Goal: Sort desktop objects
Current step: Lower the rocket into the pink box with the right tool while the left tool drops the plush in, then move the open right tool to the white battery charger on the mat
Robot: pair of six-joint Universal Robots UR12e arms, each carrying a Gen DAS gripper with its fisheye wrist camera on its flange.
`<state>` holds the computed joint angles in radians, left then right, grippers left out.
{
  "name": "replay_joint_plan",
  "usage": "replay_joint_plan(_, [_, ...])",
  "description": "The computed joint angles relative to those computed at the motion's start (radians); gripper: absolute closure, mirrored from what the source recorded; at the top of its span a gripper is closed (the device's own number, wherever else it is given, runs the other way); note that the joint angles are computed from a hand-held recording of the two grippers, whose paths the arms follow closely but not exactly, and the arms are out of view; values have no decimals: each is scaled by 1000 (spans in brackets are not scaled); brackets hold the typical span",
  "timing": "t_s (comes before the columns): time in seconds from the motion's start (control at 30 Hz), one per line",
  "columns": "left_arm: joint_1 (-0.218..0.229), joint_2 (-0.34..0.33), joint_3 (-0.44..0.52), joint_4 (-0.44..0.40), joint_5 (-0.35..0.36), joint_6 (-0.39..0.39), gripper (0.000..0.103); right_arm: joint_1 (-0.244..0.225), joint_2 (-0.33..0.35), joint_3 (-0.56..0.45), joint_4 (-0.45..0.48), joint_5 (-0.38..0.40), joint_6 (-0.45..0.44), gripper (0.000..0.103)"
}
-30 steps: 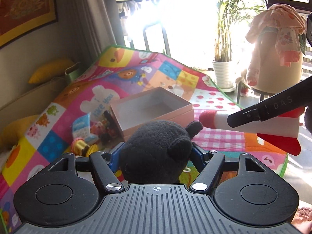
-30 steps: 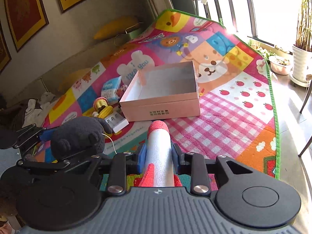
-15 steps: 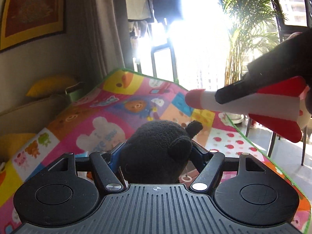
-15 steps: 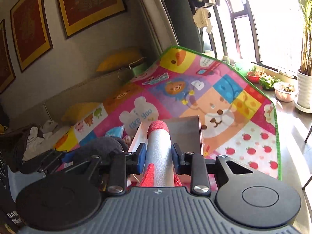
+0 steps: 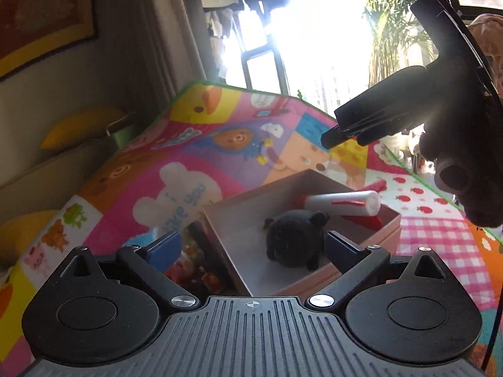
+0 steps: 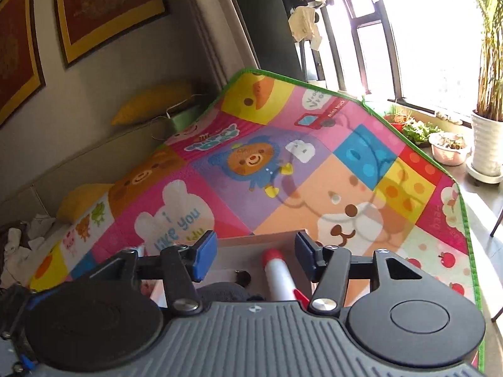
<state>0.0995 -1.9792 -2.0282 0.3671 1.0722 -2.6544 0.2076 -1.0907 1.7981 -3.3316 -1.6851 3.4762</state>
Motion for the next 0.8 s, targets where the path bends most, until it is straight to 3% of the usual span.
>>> replay_joint_plan(0.23, [36, 2, -39, -66, 20, -48, 3, -3, -4, 24, 61, -1, 5, 49])
replay_joint_plan(0.37, [67, 22, -52, -178, 16, -104, 2, 10, -16, 29, 132, 34, -27, 69])
replay_joint_plan(0.5, [93, 21, -64, -180, 37, -102, 1, 48, -26, 58, 67, 129, -148, 69])
replay_joint_plan(0.6, [107, 14, -51, -165, 97, -182, 0, 90, -17, 68, 43, 213, -283, 62])
replay_joint_plan(0.7, [127, 9, -31, -172, 112, -261, 0, 144, 21, 36, 90, 193, -412, 60])
replay_joint_plan(0.8, [136, 6, -16, -186, 117, -292, 0, 186, 74, -19, 134, 136, -477, 65])
